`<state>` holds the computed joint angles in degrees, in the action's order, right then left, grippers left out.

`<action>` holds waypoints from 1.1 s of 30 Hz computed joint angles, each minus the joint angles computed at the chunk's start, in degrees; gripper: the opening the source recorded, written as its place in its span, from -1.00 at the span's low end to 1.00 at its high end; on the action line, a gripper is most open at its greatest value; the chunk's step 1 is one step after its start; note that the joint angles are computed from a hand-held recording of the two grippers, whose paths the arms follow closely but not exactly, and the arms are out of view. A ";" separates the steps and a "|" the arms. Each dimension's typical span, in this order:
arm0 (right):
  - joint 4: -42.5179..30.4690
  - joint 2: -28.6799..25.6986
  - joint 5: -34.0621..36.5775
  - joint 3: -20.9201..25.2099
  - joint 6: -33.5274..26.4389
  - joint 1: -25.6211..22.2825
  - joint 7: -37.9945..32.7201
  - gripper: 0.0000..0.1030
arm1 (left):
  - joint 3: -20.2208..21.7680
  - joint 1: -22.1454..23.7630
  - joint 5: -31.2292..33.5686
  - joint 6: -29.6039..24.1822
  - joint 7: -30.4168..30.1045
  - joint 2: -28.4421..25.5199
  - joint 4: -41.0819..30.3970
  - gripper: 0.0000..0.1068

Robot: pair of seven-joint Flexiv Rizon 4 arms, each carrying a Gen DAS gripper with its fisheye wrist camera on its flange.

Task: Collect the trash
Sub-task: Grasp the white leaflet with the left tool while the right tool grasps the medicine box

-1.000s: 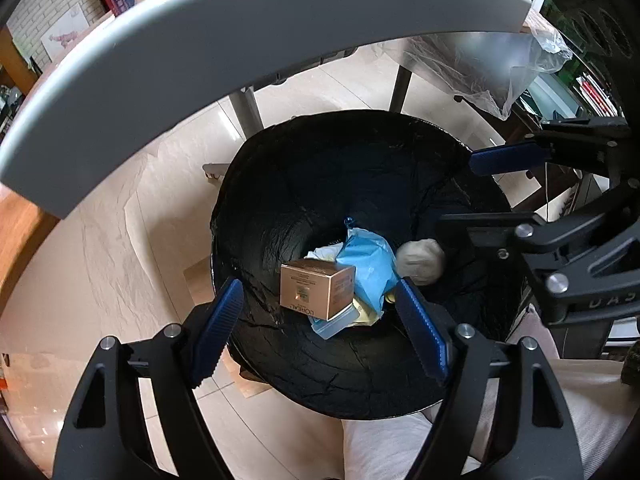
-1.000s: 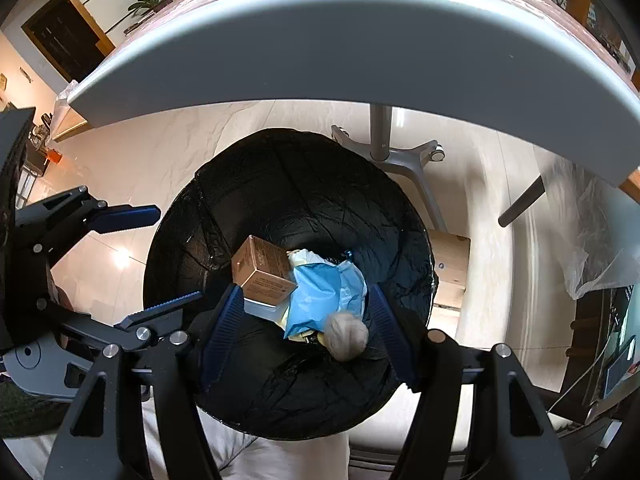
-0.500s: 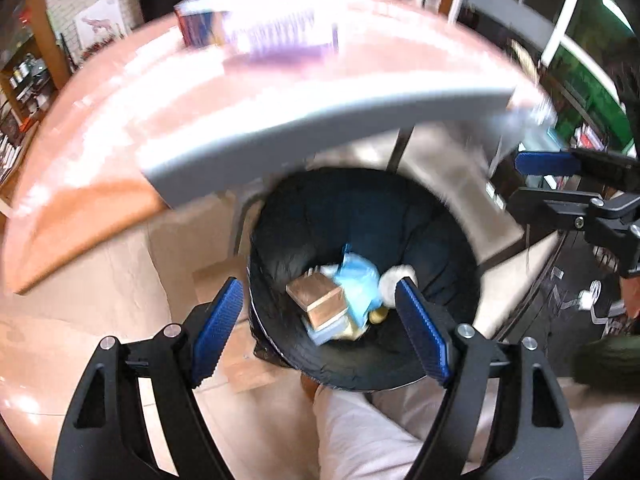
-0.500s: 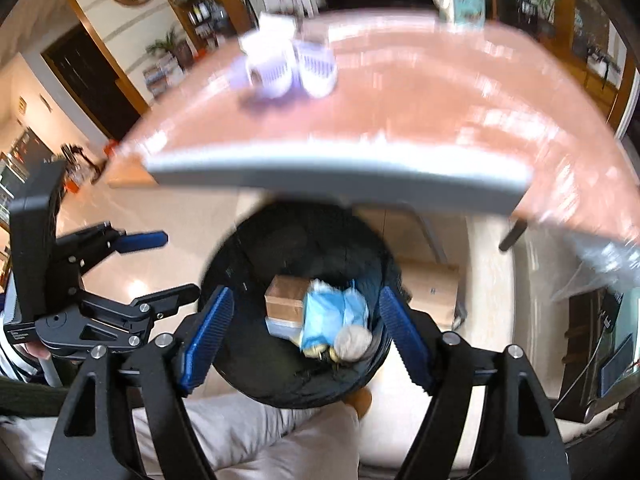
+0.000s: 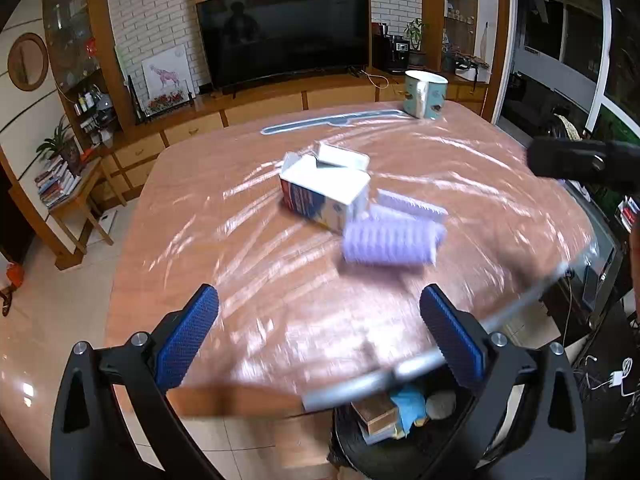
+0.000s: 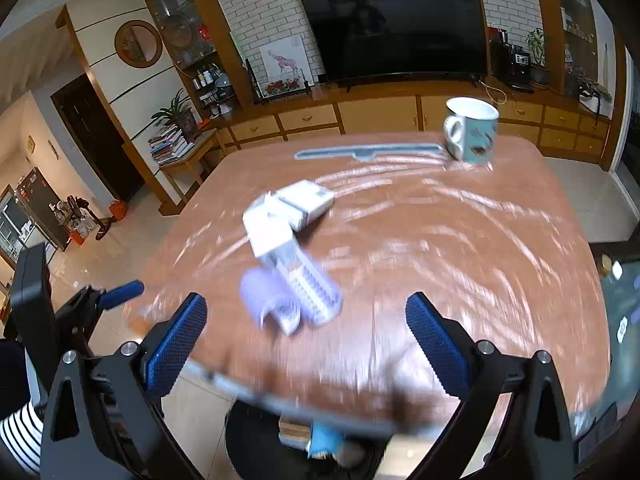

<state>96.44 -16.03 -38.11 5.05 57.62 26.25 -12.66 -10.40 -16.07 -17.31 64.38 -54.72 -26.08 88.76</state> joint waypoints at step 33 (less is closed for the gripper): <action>-53.76 -35.63 36.53 1.66 -22.90 -5.75 -22.60 0.19 | 0.91 -3.81 0.10 -33.72 10.40 -31.84 -51.48 0.85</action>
<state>42.67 -51.66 -1.58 6.70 34.72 20.50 -35.26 -9.49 -19.88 -17.21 30.66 -44.33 -57.91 37.28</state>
